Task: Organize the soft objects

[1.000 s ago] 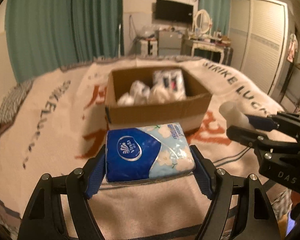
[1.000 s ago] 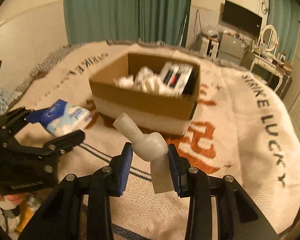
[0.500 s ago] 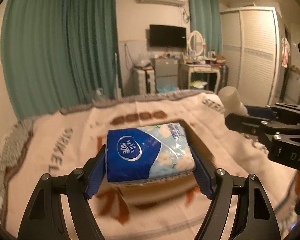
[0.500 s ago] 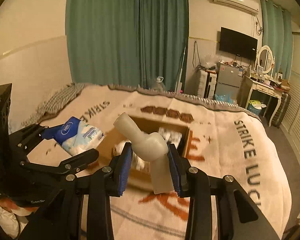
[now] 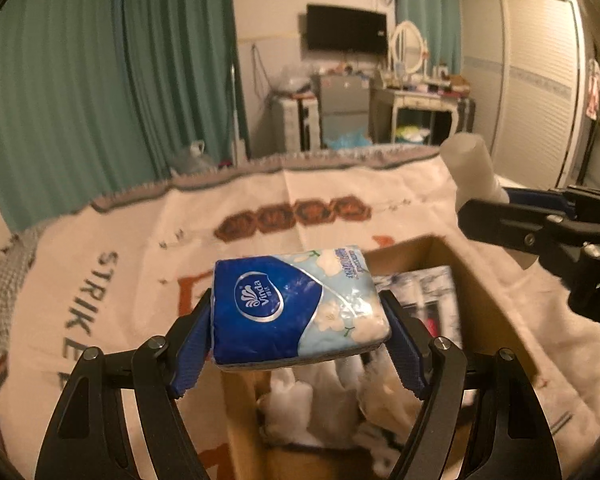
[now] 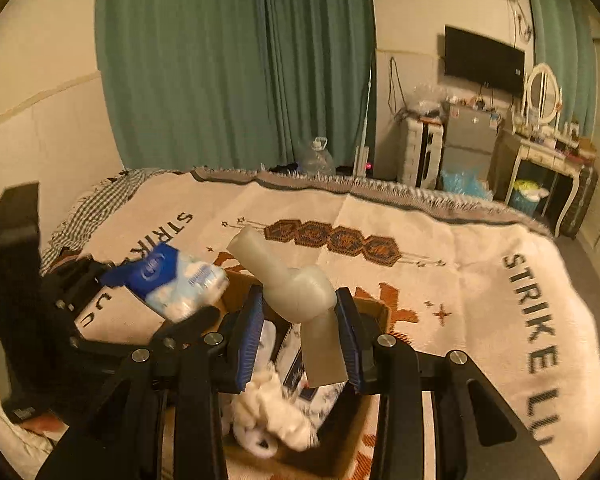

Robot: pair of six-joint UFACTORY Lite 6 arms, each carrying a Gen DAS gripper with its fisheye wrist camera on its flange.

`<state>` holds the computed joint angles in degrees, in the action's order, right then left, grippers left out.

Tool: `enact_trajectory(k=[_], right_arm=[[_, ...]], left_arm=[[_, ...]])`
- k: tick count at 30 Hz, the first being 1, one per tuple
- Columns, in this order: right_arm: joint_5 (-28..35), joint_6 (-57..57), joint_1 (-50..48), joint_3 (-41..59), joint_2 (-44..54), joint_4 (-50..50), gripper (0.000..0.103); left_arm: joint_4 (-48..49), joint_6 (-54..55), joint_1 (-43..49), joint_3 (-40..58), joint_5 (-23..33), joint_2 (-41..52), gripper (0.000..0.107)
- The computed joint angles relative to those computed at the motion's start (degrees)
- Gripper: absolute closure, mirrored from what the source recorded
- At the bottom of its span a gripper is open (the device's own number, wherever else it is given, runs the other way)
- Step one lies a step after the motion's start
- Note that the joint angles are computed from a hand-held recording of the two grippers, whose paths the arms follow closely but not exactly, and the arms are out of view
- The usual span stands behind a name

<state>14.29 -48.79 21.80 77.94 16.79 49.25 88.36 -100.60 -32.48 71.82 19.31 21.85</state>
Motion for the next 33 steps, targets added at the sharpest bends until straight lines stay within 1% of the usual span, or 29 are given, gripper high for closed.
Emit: enact_trajectory(k=[2, 4, 5, 6, 7, 8, 9, 12, 13, 15, 16, 19, 22, 25, 27, 29, 31, 33], right_arm=[[0.8, -1.4, -0.6, 4.5, 5.7, 1.7, 0.068], [1.0, -1.8, -0.9, 6.8, 8.6, 2.1, 0.068], [1.0, -1.7, -0.9, 8.1, 10.2, 1.8, 0.068], [0.8, -1.6, -0.9, 9.0, 11.4, 1.6, 0.068], [0.5, -2.4, -0.8, 8.9, 11.8, 2.2, 0.068], [0.5, -3.2, -0.9, 9.5, 12.6, 3.0, 0.068], [0.7, -3.8, -1.0, 10.2, 13.4, 3.7, 0.068], [1.6, -2.7, -1.0, 12.3, 15.3, 3.2, 0.067], [1.8, -2.2, -0.9, 12.8, 15.5, 2.8, 0.066], [2.6, -2.2, -0.5, 13.7, 15.9, 3.1, 0.064], [3.2, -1.4, -0.2, 14.2, 16.0, 2.4, 0.062], [2.7, 2.5, 0.6, 14.4, 15.1, -0.5, 0.041], [2.0, 9.4, 0.5, 11.8, 11.2, -5.6, 0.04], [0.8, 15.4, 0.3, 5.7, 3.1, -11.7, 0.04], [1.1, 19.2, 0.1, 2.2, -2.4, -15.7, 0.04], [2.2, 26.7, 0.0, -1.9, -10.4, -23.1, 0.04], [3.8, 31.2, 0.0, -4.3, -16.7, -27.4, 0.04], [6.2, 36.5, 0.5, -7.3, -25.7, -32.4, 0.04]], left_arm=[[2.7, -2.4, 0.7, 2.0, -0.5, 3.4, 0.03], [6.5, -5.1, 1.4, 3.2, -1.6, 5.1, 0.029], [6.5, -5.0, 1.4, 2.5, -2.3, 4.5, 0.028], [4.0, -2.6, 1.6, 2.8, -2.8, 4.4, 0.025], [2.1, -0.8, 1.4, 3.1, -1.8, 4.4, 0.016], [2.3, -1.4, 0.9, 2.8, 0.3, 4.1, 0.015], [4.0, -3.0, 0.7, 2.2, 1.3, 3.6, 0.015], [3.4, -1.9, 0.4, 1.5, 2.0, 3.0, 0.015], [3.7, -2.7, 0.0, 0.6, 3.3, 2.2, 0.015], [4.9, -3.7, -0.1, -0.4, 3.4, 1.4, 0.015], [5.7, -4.5, -0.4, -1.8, 3.4, 0.0, 0.015], [7.8, -7.0, -1.5, -5.9, 5.1, -3.8, 0.015], [6.4, -6.5, -2.6, -9.2, 6.9, -7.9, 0.015], [3.0, -4.3, -4.0, -12.5, 8.4, -13.4, 0.015], [0.5, -2.3, -7.6, -14.9, 13.8, -19.0, 0.015], [-2.2, 0.7, -12.2, -16.3, 19.6, -24.7, 0.015], [-4.4, 3.3, -16.9, -17.0, 25.2, -30.4, 0.015], [-5.8, 5.5, -22.4, -16.9, 31.4, -35.8, 0.015]])
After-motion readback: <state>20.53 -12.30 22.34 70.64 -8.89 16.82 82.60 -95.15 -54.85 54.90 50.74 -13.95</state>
